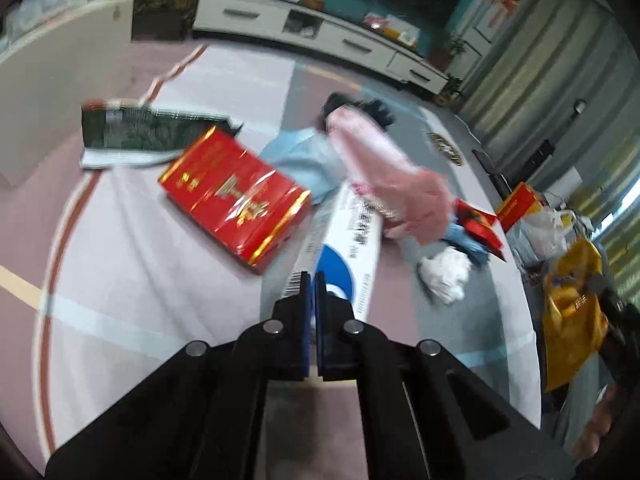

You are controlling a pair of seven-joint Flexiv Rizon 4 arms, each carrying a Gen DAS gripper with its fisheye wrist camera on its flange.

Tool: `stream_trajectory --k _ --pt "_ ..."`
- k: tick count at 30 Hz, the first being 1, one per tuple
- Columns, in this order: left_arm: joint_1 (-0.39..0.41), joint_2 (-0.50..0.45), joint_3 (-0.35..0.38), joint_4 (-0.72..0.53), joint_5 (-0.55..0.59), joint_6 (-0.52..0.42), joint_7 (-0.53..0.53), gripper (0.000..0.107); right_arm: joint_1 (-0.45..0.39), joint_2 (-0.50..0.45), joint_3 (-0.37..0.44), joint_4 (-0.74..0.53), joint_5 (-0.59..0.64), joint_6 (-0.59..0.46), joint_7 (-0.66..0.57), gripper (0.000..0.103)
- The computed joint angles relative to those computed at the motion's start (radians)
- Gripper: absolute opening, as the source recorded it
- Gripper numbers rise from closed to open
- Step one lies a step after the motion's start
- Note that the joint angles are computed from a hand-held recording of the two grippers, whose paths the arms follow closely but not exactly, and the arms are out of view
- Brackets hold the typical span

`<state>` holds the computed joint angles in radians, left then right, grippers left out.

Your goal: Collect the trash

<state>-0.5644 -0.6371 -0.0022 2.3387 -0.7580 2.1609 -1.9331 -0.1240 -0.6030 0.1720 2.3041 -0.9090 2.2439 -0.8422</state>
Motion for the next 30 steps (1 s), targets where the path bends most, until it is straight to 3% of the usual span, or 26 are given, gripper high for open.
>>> stream_trajectory --k 3,7,11,14,16,19,24,27,30 --pt "-0.057 0.001 0.019 -0.009 -0.080 -0.020 0.040 0.002 0.004 0.001 -0.002 0.003 0.003 0.001 -0.007 0.052" --pt "0.006 0.013 -0.016 0.016 -0.006 -0.016 -0.015 0.002 0.002 0.004 0.000 0.008 0.000 0.003 -0.010 0.052" --pt "0.011 0.036 -0.003 0.030 0.025 -0.011 -0.010 0.003 -0.002 0.004 -0.002 0.009 -0.009 0.012 -0.011 0.052" --pt "0.007 0.042 0.013 0.024 0.031 -0.040 0.020 0.016 -0.004 0.005 -0.004 0.009 -0.016 0.008 -0.007 0.053" --pt "-0.057 0.039 0.054 0.013 -0.059 -0.073 0.070 0.036 -0.005 0.005 -0.005 0.008 -0.022 0.003 -0.001 0.053" --pt "-0.025 0.044 0.039 0.022 -0.040 -0.079 0.060 0.053 -0.004 0.006 -0.006 0.009 -0.023 0.000 -0.002 0.053" --pt "-0.066 0.018 0.072 -0.004 -0.106 -0.107 0.109 0.066 -0.008 0.005 -0.002 0.002 -0.042 -0.010 0.011 0.053" --pt "0.051 0.012 -0.002 0.002 0.044 -0.084 0.037 0.071 -0.013 0.003 -0.002 -0.002 -0.053 -0.011 0.022 0.053" --pt "0.077 -0.010 -0.009 -0.017 0.108 -0.061 -0.002 0.074 -0.013 0.001 -0.003 -0.002 -0.053 -0.004 0.022 0.053"
